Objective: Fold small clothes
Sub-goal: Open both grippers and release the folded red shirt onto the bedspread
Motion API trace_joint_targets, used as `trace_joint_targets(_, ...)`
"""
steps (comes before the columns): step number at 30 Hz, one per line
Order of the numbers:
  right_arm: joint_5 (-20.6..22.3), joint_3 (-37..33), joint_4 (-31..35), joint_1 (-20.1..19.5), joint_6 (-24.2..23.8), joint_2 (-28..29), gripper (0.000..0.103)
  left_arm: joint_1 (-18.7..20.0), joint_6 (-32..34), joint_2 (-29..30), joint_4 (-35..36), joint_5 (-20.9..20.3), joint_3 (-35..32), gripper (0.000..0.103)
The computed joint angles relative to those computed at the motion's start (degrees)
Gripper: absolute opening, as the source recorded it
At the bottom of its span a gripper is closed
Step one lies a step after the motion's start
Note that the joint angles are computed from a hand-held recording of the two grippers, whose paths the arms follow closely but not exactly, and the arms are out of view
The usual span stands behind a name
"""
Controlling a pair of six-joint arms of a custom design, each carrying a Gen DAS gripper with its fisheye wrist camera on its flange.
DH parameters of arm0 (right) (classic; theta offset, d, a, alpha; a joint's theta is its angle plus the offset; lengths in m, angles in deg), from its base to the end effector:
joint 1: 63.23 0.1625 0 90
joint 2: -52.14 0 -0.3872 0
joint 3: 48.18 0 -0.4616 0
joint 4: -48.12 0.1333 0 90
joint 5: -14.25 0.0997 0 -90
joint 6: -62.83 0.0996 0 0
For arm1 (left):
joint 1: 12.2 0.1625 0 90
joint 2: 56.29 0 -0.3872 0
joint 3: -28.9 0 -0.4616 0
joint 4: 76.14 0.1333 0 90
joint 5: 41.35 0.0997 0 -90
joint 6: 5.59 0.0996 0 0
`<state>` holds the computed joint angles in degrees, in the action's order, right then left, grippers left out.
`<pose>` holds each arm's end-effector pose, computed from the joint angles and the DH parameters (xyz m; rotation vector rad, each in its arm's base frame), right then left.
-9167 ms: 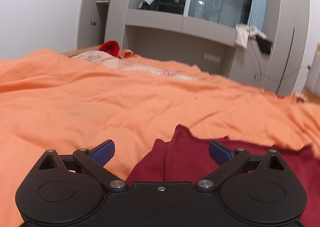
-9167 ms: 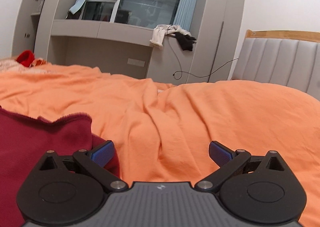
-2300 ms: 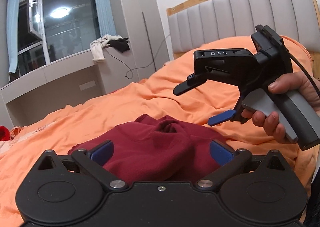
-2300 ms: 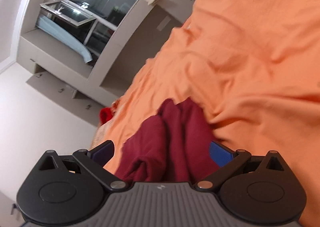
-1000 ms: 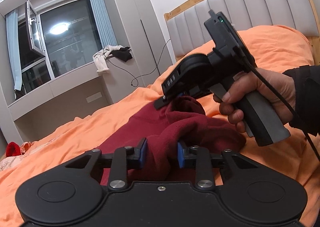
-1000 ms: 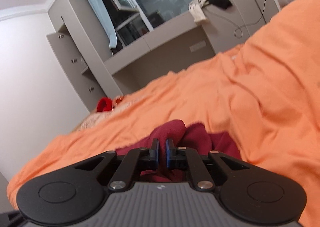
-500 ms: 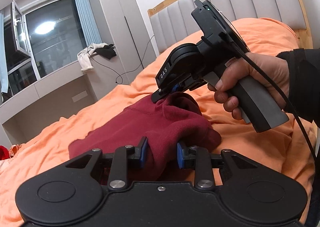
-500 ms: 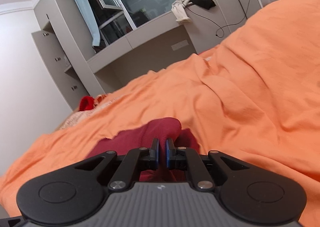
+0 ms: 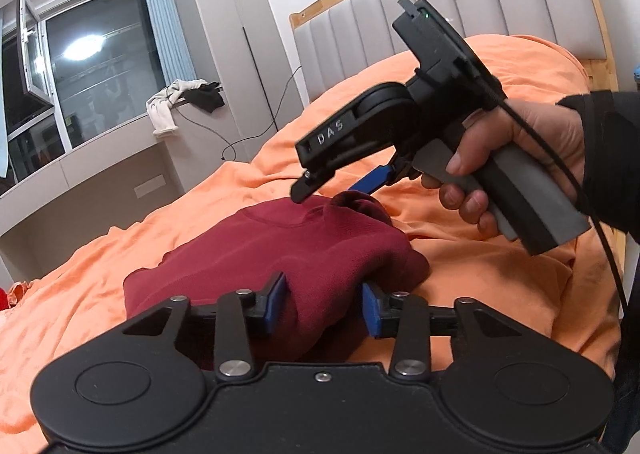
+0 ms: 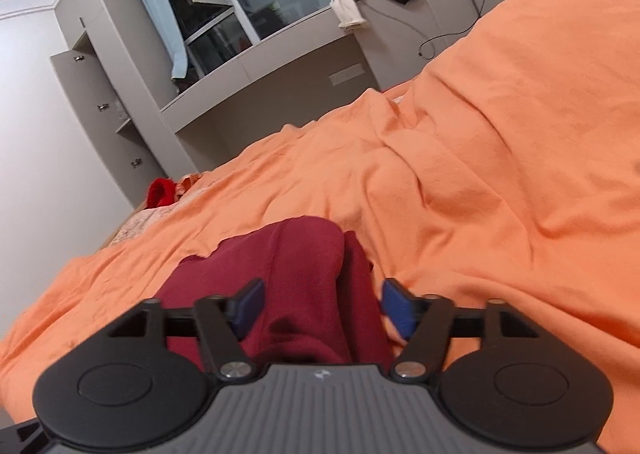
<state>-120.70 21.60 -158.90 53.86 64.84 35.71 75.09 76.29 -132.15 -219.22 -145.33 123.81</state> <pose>0.3995 -0.6429 -0.0402 -0.0741 -2.2744 1.5536 0.0776 -0.6720 0.3630 1.9712 2.0099 -0.8833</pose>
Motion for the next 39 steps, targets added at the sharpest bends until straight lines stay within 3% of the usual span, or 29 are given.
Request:
trace_joint_targets(2,0.7,1.4,0.7,0.2,-0.1,-0.8,0.099,0.0,0.4,-0.1,0.9,-0.2,-0.1,0.049)
trace_joint_targets(5,-0.4,2.4,3.4,0.9,-2.0,-1.3,0.103,0.3,0.7,-0.2,2.5,-0.5,-0.6,0.052)
trace_joint_targets(10,-7.4,1.8,10.7,1.4,-3.4,-0.7,0.103,0.5,0.8,-0.3,3.7,-0.8,-0.8,0.058)
trace_joint_targets(19,-5.8,5.2,10.2,0.8,-0.8,-2.6,0.103,0.2,-7.3,-0.2,10.7,-2.4,-4.4,0.079)
trace_joint_targets(26,-8.5,4.1,11.8,1.2,-0.7,-2.0,0.103,-0.9,-16.0,-0.3,3.7,-2.5,-5.4,0.099)
trace_joint_targets(32,-7.9,4.5,11.6,1.1,0.0,-2.2,0.103,-1.4,-27.1,3.8,1.2,3.7,-11.2,0.102)
trace_joint_targets(39,-7.9,4.5,11.5,1.1,0.2,-2.1,0.103,-0.8,-39.1,8.8,5.8,9.2,-18.8,0.102)
